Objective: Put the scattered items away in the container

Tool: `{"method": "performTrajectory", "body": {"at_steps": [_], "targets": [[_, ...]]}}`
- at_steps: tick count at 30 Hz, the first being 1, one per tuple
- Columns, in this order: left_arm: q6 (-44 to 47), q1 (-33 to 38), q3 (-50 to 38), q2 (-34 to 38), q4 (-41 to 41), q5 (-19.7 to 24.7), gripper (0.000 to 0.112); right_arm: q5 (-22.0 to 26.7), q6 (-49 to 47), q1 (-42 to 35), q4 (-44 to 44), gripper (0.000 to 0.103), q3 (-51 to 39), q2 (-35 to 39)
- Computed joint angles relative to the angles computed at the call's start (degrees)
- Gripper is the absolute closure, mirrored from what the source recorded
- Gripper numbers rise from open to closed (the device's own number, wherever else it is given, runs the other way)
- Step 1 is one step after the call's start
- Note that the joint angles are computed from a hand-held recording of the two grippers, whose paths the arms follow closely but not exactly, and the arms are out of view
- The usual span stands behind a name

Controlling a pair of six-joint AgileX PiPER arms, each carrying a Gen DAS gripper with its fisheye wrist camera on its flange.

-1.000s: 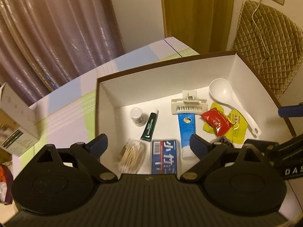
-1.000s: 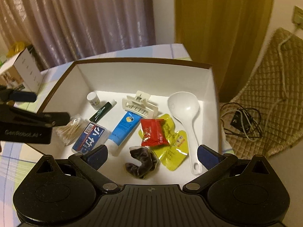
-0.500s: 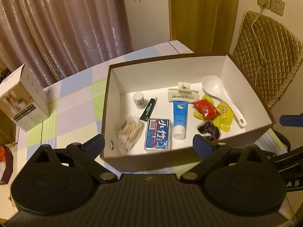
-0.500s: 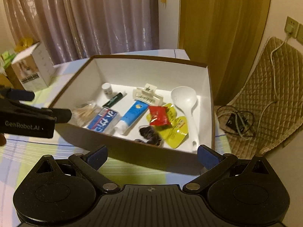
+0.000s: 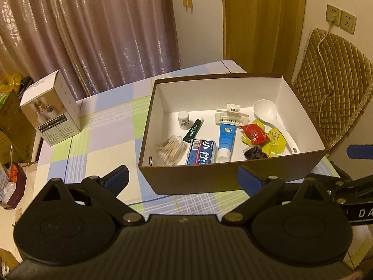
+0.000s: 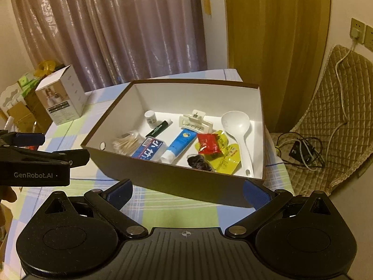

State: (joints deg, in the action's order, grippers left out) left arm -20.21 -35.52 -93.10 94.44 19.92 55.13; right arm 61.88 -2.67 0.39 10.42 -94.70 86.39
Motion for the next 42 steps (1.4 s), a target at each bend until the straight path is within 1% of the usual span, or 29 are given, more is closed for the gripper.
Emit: {"method": "performTrajectory", "body": {"at_steps": [10, 19, 28, 42], "targets": [[-5.7, -3.9, 2.6, -3.1, 4.8, 1.9, 0.014, 0.8, -3.0, -1.9, 2.5, 0.0, 1.3, -2.0], [-6.1, -5.2, 4.0, -4.6, 5.2, 2.0, 0.014, 1.2, -3.2, -2.0, 2.0, 0.0, 2.6, -3.5], [-1.7, -4.8, 5.0, -5.4, 2.5, 0.1, 0.014, 1.1, 1.6, -0.7, -1.0, 0.0, 3.7, -4.8], [5.1, -1.1, 8.1, -7.6, -1.7, -2.3, 0.014, 1.4, 9.9, 4.2, -6.2, 0.0, 4.3, -5.6]]}}
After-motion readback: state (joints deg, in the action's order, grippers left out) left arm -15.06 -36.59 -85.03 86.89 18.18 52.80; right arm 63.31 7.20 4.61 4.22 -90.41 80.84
